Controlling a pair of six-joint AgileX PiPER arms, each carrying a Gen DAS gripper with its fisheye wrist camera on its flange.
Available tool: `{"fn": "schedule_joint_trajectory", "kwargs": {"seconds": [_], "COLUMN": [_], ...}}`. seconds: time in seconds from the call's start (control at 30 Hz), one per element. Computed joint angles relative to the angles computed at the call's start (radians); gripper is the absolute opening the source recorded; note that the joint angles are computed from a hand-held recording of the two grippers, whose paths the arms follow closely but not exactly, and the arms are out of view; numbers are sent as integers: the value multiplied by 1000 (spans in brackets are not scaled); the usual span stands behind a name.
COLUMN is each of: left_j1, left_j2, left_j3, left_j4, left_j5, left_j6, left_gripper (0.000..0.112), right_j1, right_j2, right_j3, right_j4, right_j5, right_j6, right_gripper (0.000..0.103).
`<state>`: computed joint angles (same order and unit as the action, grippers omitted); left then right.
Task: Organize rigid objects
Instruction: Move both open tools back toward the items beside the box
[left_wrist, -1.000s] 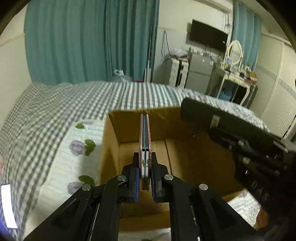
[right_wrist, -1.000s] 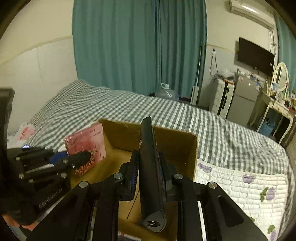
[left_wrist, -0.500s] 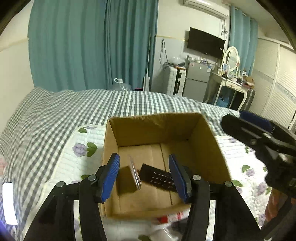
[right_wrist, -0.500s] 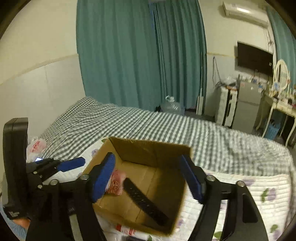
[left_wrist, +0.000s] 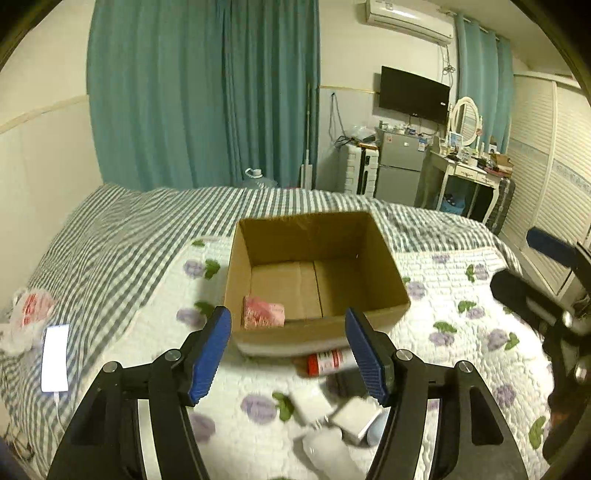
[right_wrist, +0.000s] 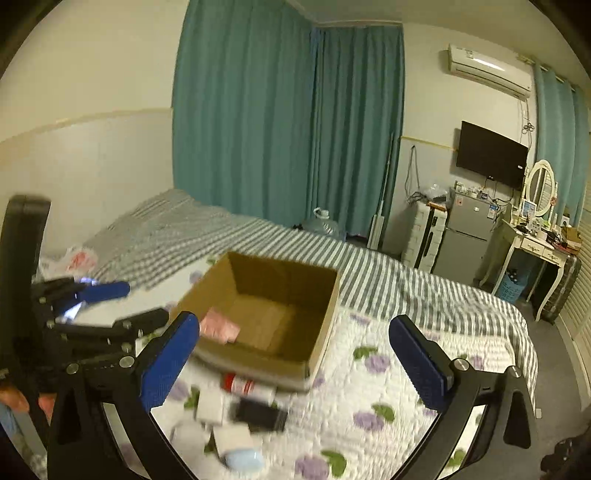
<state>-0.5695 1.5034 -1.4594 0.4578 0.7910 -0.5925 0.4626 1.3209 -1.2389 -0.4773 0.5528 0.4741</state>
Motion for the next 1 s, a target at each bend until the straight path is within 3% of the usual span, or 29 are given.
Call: {"fn": "schedule_joint_trajectory", "kwargs": {"seconds": [0.13, 0.37, 0.43, 0.7, 0.77, 0.87, 0.93, 1.0], "left_j1": [-11, -43, -32, 10, 13, 13, 11, 4], "left_j2": [-23, 24, 41, 64, 68, 74, 72, 67], "left_j3": [112, 270, 310, 335, 333, 321, 320, 319], "left_j4": [4, 94, 73, -36, -60, -99, -116, -127], "left_j5": [-24, -54, -73, -102, -104, -92, -87, -80], "left_j6": [-75, -228, -222, -151, -126, -90, -77, -70], "left_gripper": [67, 67, 67, 67, 67, 67, 67, 67], "right_j1": [10, -11, -28, -27, -43, -65, -80, -83], "right_j2": [-19, 88, 126, 263, 297, 332, 326, 301], "right_j3": [129, 241, 255, 254, 236, 219, 228, 246], "right_j4": [2, 132, 243, 384, 491, 609, 675, 681], "right_j5": [-45, -123, -139, -106, -91, -64, -65, -73], "right_j6": [26, -46, -162, -350, -456, -571, -634, -639], "right_gripper": [103, 103, 103, 102, 97, 80, 55, 51]}}
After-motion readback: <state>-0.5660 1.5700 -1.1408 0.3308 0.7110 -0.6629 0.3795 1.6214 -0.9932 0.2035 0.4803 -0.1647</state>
